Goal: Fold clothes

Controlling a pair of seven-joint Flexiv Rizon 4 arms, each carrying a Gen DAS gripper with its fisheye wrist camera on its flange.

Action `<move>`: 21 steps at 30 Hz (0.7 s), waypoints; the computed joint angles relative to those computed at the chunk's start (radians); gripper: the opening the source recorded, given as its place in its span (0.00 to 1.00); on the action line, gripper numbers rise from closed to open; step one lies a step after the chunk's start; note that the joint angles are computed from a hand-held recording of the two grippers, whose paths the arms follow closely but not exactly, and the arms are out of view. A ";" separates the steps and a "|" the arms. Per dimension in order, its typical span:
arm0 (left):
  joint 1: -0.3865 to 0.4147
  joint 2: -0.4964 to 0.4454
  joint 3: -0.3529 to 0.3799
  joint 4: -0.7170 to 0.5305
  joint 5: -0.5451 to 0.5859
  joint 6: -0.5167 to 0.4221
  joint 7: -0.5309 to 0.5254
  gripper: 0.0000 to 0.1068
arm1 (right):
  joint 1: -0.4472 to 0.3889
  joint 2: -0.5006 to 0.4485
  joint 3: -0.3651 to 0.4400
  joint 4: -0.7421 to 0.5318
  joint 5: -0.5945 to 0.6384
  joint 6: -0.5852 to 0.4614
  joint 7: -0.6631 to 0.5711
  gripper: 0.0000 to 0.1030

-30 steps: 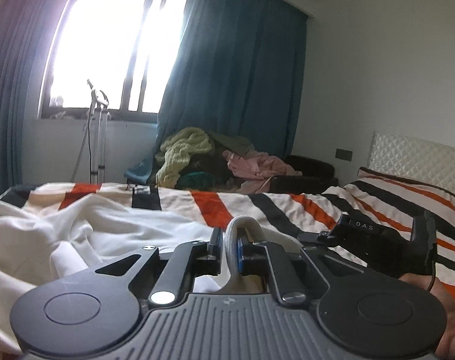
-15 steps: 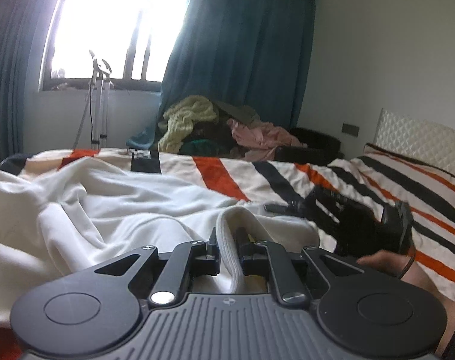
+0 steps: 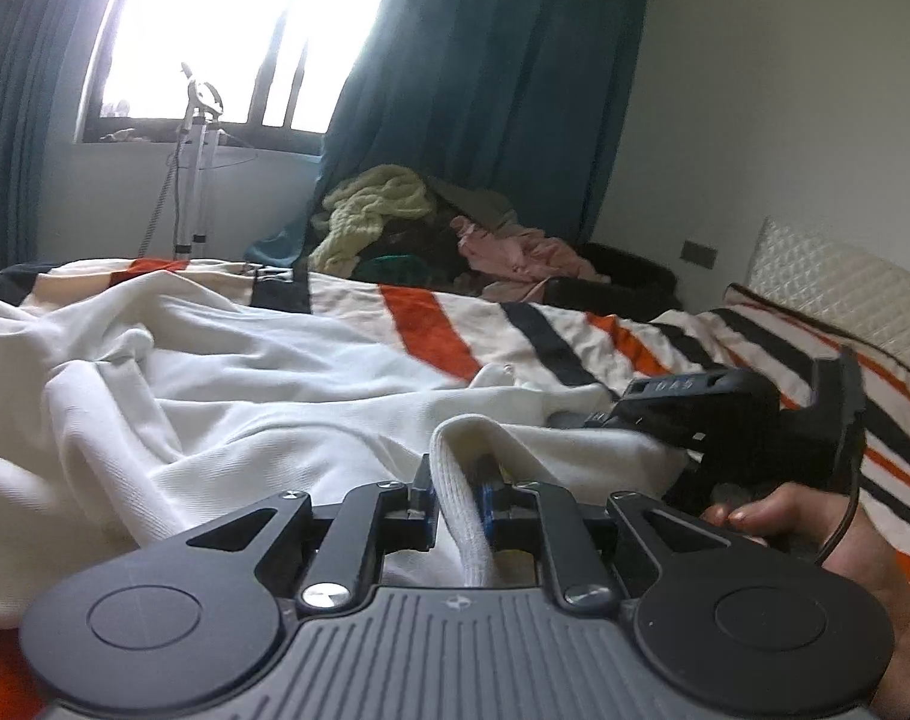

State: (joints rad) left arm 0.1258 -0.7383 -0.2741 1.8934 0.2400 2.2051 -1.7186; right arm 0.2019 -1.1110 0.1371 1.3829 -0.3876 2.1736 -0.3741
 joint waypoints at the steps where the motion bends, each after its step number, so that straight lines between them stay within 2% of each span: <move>1: 0.020 -0.005 -0.021 -0.003 0.024 0.002 -0.009 0.15 | 0.059 0.030 -0.069 0.027 0.110 0.018 -0.044 0.22; 4: 0.059 -0.012 -0.064 -0.015 0.086 -0.015 -0.019 0.17 | 0.207 0.087 -0.228 0.065 0.392 0.034 -0.184 0.22; 7: 0.069 -0.017 -0.082 -0.024 0.117 -0.040 -0.006 0.21 | 0.399 0.109 -0.472 0.126 0.596 0.051 -0.283 0.22; 8: 0.072 -0.020 -0.089 -0.027 0.126 -0.048 0.001 0.22 | 0.468 0.108 -0.550 0.135 0.683 0.041 -0.362 0.22; 10: 0.082 -0.028 -0.106 -0.032 0.138 -0.058 0.010 0.22 | 0.607 0.075 -0.701 0.100 0.878 -0.006 -0.669 0.23; 11: 0.069 -0.028 -0.094 -0.033 0.123 -0.059 0.018 0.22 | 0.671 0.041 -0.782 0.091 0.931 -0.011 -0.768 0.23; 13: 0.050 -0.025 -0.077 -0.033 0.088 -0.075 0.029 0.22 | 0.731 -0.006 -0.868 0.091 0.926 0.005 -0.828 0.23; 14: 0.041 -0.024 -0.068 -0.033 0.069 -0.083 0.034 0.22 | 0.738 -0.012 -0.872 0.087 0.915 0.018 -0.880 0.23; 15: 0.039 -0.022 -0.065 -0.029 0.050 -0.094 0.034 0.22 | 0.718 0.001 -0.843 0.092 0.860 0.017 -0.866 0.24; 18: -0.021 -0.003 -0.002 -0.022 -0.059 -0.157 0.050 0.22 | 0.557 0.077 -0.622 0.094 0.646 -0.010 -0.819 0.25; 19: -0.052 0.003 0.029 -0.023 -0.104 -0.184 0.062 0.22 | 0.499 0.098 -0.546 0.091 0.586 -0.049 -0.800 0.25; 21: -0.070 0.006 0.046 -0.026 -0.163 -0.242 0.079 0.22 | 0.373 0.127 -0.385 0.076 0.468 -0.140 -0.764 0.25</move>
State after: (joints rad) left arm 0.0555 -0.7323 -0.2280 1.8671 0.0775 1.9629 -1.6398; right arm 0.5750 -0.9840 -0.2474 1.4587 0.0800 2.0335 -1.1384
